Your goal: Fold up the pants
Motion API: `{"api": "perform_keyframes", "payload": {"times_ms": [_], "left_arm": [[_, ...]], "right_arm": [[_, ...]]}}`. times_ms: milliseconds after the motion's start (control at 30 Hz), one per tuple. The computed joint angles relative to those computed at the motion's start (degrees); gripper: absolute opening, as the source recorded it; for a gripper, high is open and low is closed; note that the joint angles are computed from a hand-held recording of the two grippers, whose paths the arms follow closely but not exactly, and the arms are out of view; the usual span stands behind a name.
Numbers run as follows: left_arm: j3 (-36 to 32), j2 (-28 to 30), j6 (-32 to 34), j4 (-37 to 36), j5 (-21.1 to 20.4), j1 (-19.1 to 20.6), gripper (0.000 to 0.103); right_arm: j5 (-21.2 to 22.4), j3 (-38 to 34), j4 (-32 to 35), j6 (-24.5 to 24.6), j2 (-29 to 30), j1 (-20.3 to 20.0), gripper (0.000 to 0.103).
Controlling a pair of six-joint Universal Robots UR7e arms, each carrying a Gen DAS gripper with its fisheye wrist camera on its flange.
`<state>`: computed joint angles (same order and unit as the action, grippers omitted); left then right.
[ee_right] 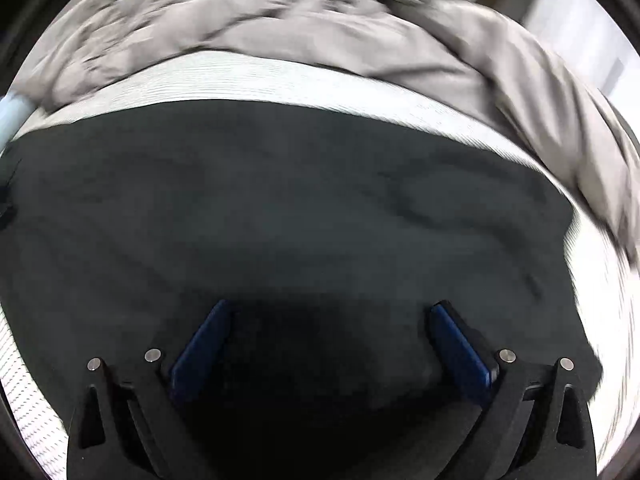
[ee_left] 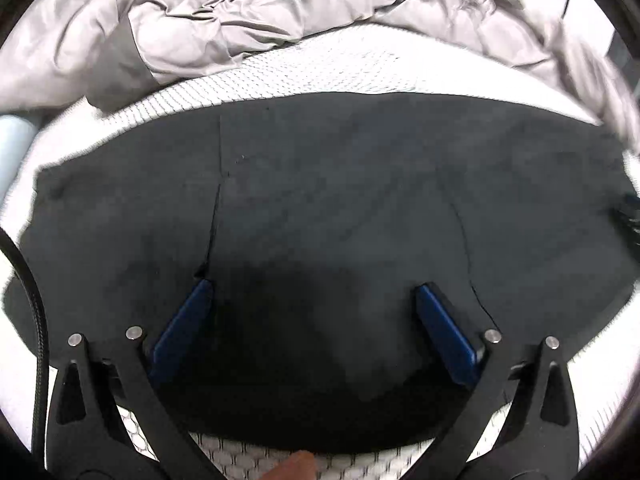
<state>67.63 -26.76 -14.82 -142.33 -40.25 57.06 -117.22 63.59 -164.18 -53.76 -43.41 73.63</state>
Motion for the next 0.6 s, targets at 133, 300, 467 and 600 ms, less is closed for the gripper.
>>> {"api": "perform_keyframes", "payload": {"times_ms": [133, 300, 467, 600], "left_arm": [[3.14, -1.32, 4.00, -4.26, -2.02, -1.70, 0.101], [9.96, -5.71, 7.65, -19.48, -0.50, -2.16, 0.101], [13.13, -10.29, -9.54, -6.46, 6.01, 1.43, 0.070], [15.25, -12.59, -12.85, -0.44, 14.17, 2.36, 0.058]], "right_arm": [[-0.16, 1.13, -3.16, 2.61, -0.69, -0.60, 0.101], [-1.48, 2.71, -6.73, 0.81, -0.23, 0.48, 0.101], [-1.50, 2.44, -7.12, 0.02, 0.19, 0.62, 0.101], [-1.28, 1.11, -5.64, 0.40, 0.59, 0.43, 0.101]]}}
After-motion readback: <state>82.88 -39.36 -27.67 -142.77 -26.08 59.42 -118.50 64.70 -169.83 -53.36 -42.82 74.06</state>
